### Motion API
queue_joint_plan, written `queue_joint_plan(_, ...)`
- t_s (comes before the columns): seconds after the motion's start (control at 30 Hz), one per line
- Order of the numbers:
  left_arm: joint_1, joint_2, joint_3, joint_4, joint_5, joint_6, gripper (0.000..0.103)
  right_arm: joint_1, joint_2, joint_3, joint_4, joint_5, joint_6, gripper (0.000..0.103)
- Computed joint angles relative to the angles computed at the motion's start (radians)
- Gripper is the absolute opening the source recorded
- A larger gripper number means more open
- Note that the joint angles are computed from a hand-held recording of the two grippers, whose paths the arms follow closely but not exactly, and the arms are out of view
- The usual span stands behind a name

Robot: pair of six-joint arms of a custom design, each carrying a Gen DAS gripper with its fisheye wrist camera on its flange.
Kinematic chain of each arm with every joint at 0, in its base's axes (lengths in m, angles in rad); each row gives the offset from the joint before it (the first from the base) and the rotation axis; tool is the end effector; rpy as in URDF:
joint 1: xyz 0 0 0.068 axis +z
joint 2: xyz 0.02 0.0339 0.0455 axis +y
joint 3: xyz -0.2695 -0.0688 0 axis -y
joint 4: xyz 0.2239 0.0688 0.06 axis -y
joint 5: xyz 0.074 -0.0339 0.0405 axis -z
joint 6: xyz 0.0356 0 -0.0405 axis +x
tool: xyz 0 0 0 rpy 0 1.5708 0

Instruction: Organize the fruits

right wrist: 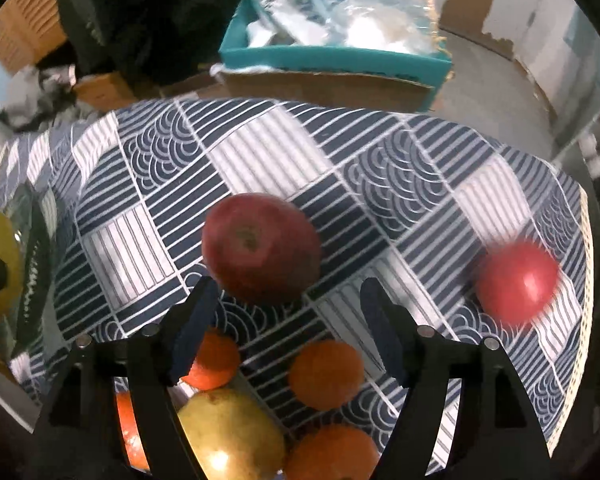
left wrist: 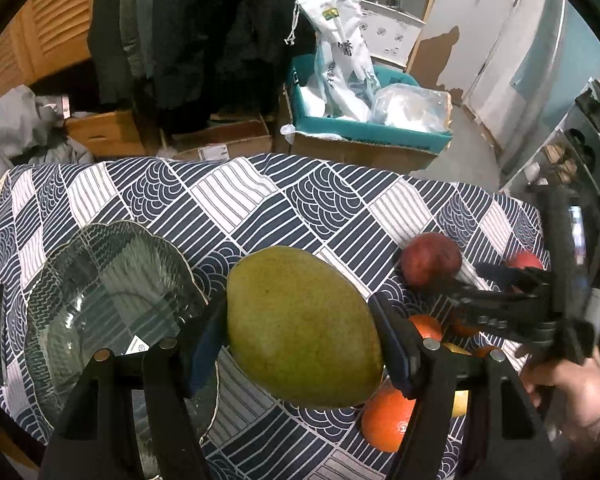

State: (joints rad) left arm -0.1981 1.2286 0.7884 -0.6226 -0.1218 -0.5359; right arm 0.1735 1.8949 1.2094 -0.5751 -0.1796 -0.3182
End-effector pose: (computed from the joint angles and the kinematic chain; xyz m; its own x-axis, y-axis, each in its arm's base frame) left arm 0.2076 -0.0373 0.2307 -0.8067 -0.3550 -0.4724 -0.3193 0.9346 -0.1571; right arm 0.3441 0.0668 0.1698 -0.8209 -0.4564 -0.3431 -0.5058 0.8601 0.0661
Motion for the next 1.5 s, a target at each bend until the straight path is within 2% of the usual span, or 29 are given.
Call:
queue_joint_plan(0.17,0.034,0.0,-0.018,0.011,-0.001,0.021,0.071,0.037,0.068,0.025,0.028,-0.008,0.017,0.073)
queue_joint_plan(0.27,0.065,0.002,-0.031,0.022,0.01,0.039,0.071,0.062,0.085,0.03,0.048,0.029,0.02,0.074)
queue_joint_plan(0.63,0.11,-0.028,-0.055,0.012,0.024,0.067,0.071,0.083,0.12,0.065,0.021,0.069,0.041,0.074)
queue_joint_plan(0.97,0.124,-0.101,-0.035,-0.045,-0.006,0.084,0.071,0.111,-0.063,-0.037,0.076,0.061,0.058,0.074)
queue_joint_plan(1.5,0.298,-0.286,-0.016,-0.168,0.005,0.188,0.071,0.213,-0.267,-0.025,0.012,0.026,0.12,0.074)
